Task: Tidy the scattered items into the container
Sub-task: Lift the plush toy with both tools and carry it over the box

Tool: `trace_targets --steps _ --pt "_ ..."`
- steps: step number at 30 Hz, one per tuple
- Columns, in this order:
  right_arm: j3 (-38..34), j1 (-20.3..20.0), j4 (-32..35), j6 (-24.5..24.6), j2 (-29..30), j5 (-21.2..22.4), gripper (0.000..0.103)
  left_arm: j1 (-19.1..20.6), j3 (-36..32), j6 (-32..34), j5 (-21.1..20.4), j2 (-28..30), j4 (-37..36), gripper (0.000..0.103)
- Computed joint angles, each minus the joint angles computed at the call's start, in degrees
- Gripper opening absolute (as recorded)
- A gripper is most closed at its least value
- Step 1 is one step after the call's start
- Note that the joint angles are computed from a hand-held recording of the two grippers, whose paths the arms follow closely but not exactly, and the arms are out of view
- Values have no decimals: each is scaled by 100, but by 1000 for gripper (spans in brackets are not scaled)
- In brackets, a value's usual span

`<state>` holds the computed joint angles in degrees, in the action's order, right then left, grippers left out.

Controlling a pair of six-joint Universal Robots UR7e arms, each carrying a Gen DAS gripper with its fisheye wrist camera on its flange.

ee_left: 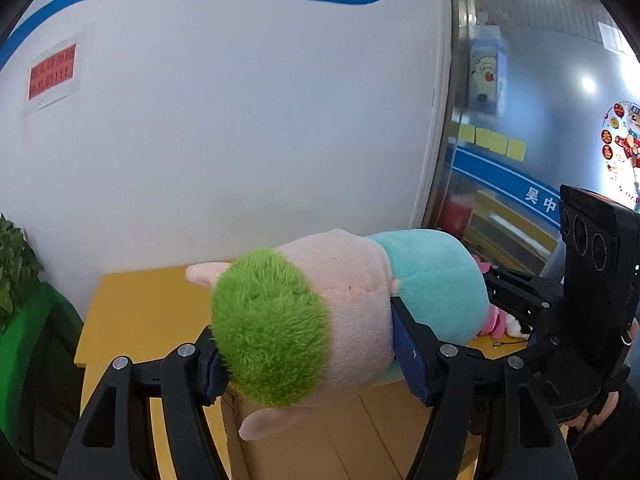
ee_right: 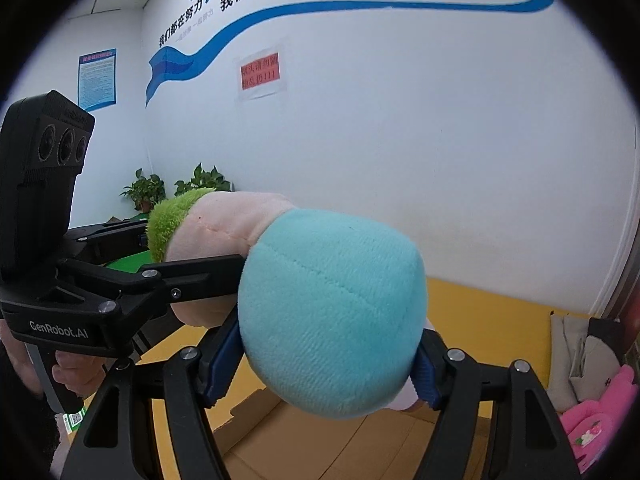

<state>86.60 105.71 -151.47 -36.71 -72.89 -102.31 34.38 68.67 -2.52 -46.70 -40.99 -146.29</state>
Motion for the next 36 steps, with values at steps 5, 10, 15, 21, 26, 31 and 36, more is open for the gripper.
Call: trace_targets --steps 5,10,15,21,26,31,36 --pt "54 -385 -94 44 382 92 71 395 118 -129 -259 186 14 73" --pt "139 -887 -52 218 759 312 71 840 221 -335 -480 457 149 73" --pt "314 -1339 -55 361 1072 451 71 1242 258 -621 -753 728 370 73" --pt "436 -1733 -137 441 1389 538 71 1484 2 -915 -828 1135 764 74" --pt "569 -1933 -339 420 1500 677 72 1575 -97 -1028 -835 1285 829 80" --pt "694 -2035 -398 417 1385 846 79 1589 -210 -1142 -845 1371 798 90" --pt "685 -1906 -627 291 1428 728 93 1633 226 -1429 -938 1113 220 95"
